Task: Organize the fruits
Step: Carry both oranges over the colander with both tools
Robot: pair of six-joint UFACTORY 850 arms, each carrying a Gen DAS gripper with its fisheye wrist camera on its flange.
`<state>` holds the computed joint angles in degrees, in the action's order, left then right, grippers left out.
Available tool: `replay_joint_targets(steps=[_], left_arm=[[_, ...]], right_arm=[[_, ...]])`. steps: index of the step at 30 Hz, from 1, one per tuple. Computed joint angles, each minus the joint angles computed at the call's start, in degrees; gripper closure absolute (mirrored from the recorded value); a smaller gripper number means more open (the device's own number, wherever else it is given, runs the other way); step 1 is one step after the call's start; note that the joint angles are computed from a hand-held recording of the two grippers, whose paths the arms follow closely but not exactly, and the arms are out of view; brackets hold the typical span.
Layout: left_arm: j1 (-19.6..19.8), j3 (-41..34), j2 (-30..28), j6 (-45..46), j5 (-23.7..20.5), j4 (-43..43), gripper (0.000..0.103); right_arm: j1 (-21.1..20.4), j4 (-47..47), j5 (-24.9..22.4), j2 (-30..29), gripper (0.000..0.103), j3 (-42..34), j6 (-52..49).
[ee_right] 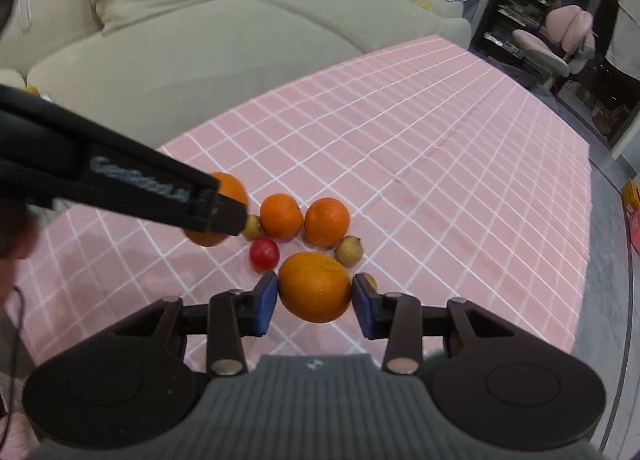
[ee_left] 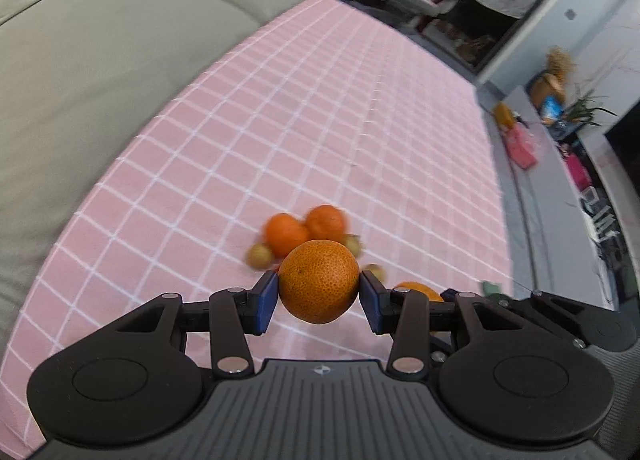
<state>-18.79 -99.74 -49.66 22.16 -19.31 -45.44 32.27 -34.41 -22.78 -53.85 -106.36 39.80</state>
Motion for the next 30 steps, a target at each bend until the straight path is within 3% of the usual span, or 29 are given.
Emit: replay_joint_targets(steps=[5, 10, 16, 24, 27, 30], left_arm=[[-1.35, 0.94, 1.51, 11.27, -1.50, -8.83, 0.053], [-2.88, -0.08, 1.37, 20.46, -6.71, -15.39, 0.053], [-5.35, -3.31, -0.92, 24.61, -11.50, -14.85, 0.053], [-7.97, -11.89, -7.34, 16.99, -16.70, -4.53, 0.053], [-8.04, -14.68, -9.51, 14.64, -19.88, -3.52, 0.053], [-9.12, -18.34, -11.52, 7.17, -20.45, 6.72, 0.053]], right_arm=[[-0.26, -10.17, 2.10, 8.00, 0.065, 10.60, 12.53], [-0.97, -19.99, 2.47, 14.53, 0.065, 20.00, 25.53], [-2.55, -27.82, 2.64, 19.59, 0.065, 28.49, 37.30], [-5.47, -24.64, 6.03, 19.99, 0.065, 32.39, 34.91], [-6.37, -19.95, 5.91, 18.44, 0.065, 31.32, 28.75], [-7.37, -15.54, 6.92, 17.71, 0.065, 31.32, 23.92]])
